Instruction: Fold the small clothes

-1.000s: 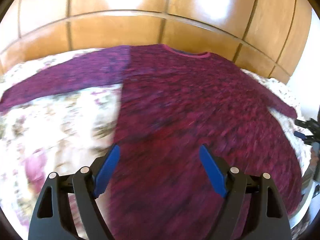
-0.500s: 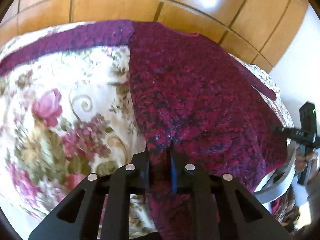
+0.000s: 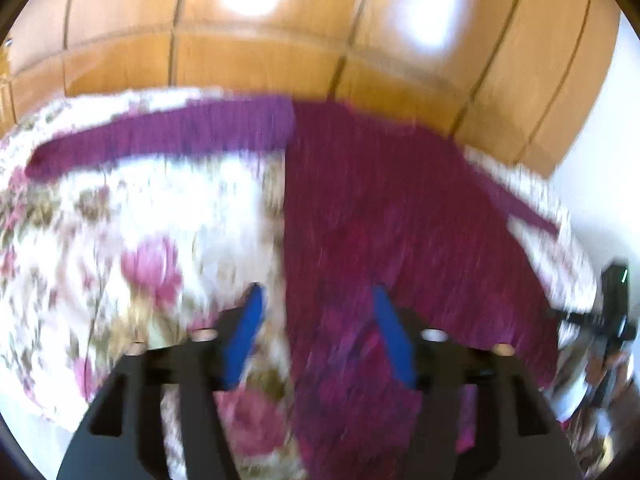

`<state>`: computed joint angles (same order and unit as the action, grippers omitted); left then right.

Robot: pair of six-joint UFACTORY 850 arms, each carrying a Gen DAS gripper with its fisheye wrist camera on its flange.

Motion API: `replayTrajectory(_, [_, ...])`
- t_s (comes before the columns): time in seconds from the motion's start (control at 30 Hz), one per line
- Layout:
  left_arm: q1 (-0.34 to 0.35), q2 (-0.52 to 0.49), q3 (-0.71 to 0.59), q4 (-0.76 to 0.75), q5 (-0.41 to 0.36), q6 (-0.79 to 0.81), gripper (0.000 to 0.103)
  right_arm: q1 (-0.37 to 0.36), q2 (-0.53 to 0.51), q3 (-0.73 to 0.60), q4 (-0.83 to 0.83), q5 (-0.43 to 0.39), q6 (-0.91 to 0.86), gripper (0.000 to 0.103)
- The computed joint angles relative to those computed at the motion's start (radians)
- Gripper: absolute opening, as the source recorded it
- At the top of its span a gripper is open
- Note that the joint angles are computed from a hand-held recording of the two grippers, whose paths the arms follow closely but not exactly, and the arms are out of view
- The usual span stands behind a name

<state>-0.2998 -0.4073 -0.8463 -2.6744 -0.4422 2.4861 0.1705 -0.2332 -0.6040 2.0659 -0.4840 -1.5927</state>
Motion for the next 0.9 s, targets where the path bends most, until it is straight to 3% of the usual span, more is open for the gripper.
replayTrajectory(0.07, [-0.014, -0.025, -0.038, -0.01, -0.029, -0.024, 0.066, -0.031, -0.01, -0.006, 0.098, -0.008, -0.034, 0.063])
replayTrajectory(0.13, [-0.035, -0.074, -0.107, 0.038, -0.017, -0.075, 0.066, -0.092, -0.036, -0.019, 0.222, -0.01, -0.07, 0.069])
replayTrajectory(0.2, [-0.069, -0.131, -0.18, -0.014, 0.016, -0.021, 0.066, -0.155, -0.079, -0.04, 0.29, -0.037, -0.057, 0.068])
replayTrajectory(0.27, [-0.096, -0.189, -0.253, -0.008, 0.065, -0.015, 0.066, -0.209, -0.13, -0.081, 0.374, -0.026, -0.059, 0.06])
replayTrajectory(0.4, [-0.129, -0.293, -0.375, -0.088, 0.184, 0.099, 0.066, -0.286, -0.224, -0.176, 0.468, 0.005, -0.054, 0.053])
replayTrajectory(0.47, [-0.124, -0.326, -0.407, -0.05, 0.208, 0.072, 0.068, -0.312, -0.271, -0.23, 0.494, 0.011, -0.047, 0.051])
replayTrajectory(0.6, [-0.118, -0.353, -0.418, 0.022, 0.174, 0.014, 0.078, -0.346, -0.347, -0.339, 0.521, 0.059, -0.033, 0.051])
replayTrajectory(0.73, [-0.138, -0.357, -0.415, -0.119, 0.175, 0.169, 0.084, -0.39, -0.42, -0.427, 0.532, 0.095, -0.049, 0.049])
replayTrajectory(0.8, [-0.14, -0.358, -0.413, -0.106, 0.17, 0.154, 0.085, -0.384, -0.447, -0.478, 0.521, 0.159, -0.057, 0.04])
replayTrajectory(0.87, [-0.136, -0.362, -0.419, -0.066, 0.164, 0.112, 0.086, -0.371, -0.455, -0.521, 0.501, 0.238, -0.082, 0.016])
replayTrajectory(0.9, [-0.136, -0.364, -0.422, -0.06, 0.164, 0.107, 0.087, -0.363, -0.45, -0.529, 0.534, 0.267, -0.136, 0.015])
